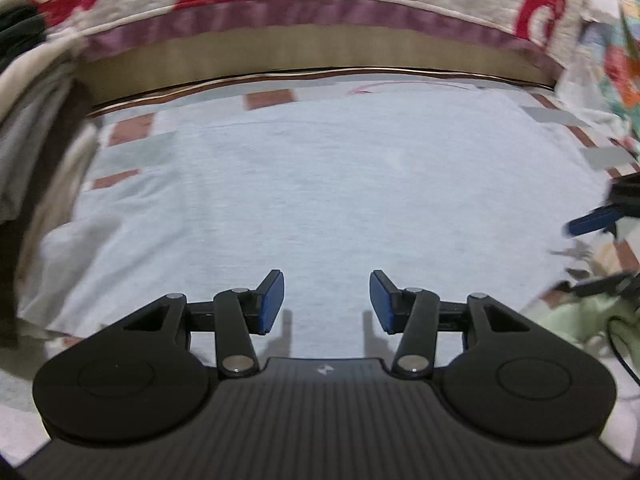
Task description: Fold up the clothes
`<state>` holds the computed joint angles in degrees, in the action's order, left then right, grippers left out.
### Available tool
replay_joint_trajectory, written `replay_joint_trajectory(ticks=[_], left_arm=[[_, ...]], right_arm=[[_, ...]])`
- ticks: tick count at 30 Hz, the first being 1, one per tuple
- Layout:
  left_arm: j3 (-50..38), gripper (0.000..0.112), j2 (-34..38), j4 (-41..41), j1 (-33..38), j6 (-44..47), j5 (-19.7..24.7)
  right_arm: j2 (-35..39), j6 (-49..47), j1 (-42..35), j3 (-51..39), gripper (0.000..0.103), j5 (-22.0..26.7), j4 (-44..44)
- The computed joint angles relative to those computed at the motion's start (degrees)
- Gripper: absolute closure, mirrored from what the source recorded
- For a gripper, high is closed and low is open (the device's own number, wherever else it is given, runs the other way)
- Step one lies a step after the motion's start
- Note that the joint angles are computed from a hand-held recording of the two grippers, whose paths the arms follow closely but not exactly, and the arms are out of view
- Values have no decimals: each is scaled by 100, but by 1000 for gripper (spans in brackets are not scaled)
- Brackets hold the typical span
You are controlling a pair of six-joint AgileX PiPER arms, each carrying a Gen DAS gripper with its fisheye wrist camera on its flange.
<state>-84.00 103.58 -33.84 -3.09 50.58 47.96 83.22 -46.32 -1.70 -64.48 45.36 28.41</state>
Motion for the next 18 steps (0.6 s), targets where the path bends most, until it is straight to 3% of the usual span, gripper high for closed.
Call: replay_joint_trajectory(ticks=[4, 8, 12, 14, 16, 18], left_arm=[[204, 65, -120, -169, 22, 121, 79], [346, 66, -118, -592, 189, 463, 230], [336, 66, 108, -1711, 617, 1622, 1542], [456, 66, 8, -1566, 476, 1751, 1452], [619, 66, -114, -1432, 313, 1873, 1288], [671, 66, -131, -1409, 279, 1802, 1264]], right_arm=[[238, 695, 964, -2, 40, -427, -1512], [390, 931, 1022, -181, 46, -280, -1712], [344, 1284, 1055, -296, 50, 99, -1986], [353, 1544, 1155, -343, 53, 112, -2207], [279, 1764, 1367, -273, 69, -171, -2537], [281, 1954, 1602, -257, 73, -281, -2932]])
